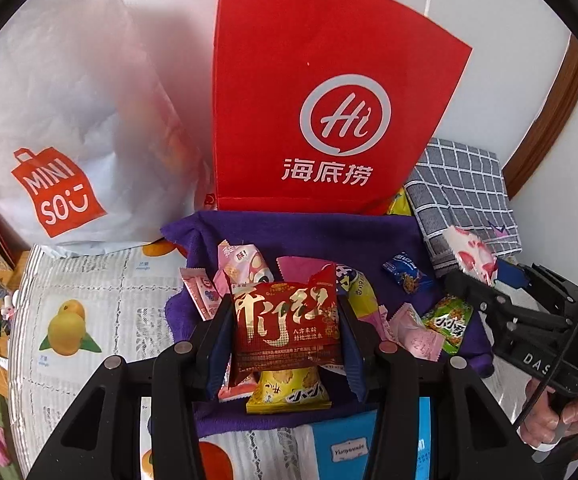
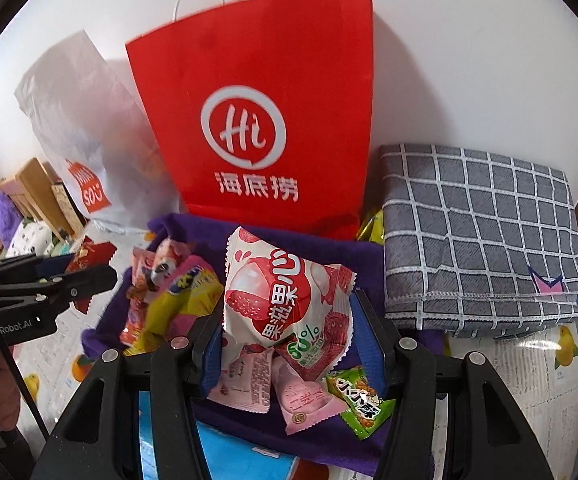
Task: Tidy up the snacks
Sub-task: 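Open both grippers to drop the red packet and lychee bag on the towel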
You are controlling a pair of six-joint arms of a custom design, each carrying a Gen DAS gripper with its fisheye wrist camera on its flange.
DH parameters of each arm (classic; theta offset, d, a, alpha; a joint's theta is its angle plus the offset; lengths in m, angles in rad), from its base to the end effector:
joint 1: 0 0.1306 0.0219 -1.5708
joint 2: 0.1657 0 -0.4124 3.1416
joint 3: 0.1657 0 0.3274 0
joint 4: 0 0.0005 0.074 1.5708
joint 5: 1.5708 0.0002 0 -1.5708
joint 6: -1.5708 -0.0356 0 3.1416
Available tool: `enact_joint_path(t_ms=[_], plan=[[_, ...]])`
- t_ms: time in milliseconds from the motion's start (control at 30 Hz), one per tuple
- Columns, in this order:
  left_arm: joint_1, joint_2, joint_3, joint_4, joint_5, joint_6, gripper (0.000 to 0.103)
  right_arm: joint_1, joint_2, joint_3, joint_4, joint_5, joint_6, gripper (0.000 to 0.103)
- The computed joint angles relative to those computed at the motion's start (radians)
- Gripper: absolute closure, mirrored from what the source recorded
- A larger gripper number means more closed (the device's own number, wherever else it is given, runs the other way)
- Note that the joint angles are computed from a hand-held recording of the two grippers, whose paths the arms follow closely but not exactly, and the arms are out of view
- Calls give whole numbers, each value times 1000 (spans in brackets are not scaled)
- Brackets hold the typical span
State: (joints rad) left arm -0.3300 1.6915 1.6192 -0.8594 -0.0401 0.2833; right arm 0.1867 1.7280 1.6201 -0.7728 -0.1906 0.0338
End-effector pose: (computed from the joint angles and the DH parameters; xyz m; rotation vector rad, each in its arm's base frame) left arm 0.5018 -0.1709 0.4145 0.0420 2.5128 -0.2030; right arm 0.5368 0.1078 0.4023 -0.3534 2.4274 0.3009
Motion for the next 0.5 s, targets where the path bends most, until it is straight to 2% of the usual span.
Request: enact_joint_path(t_ms=[100, 500], plan=[[0, 14, 4, -3, 7, 1, 58, -8, 23, 17, -31, -30, 2, 47], [47, 31, -8, 1, 30, 20, 58, -23, 83, 50, -81, 11, 6, 47]])
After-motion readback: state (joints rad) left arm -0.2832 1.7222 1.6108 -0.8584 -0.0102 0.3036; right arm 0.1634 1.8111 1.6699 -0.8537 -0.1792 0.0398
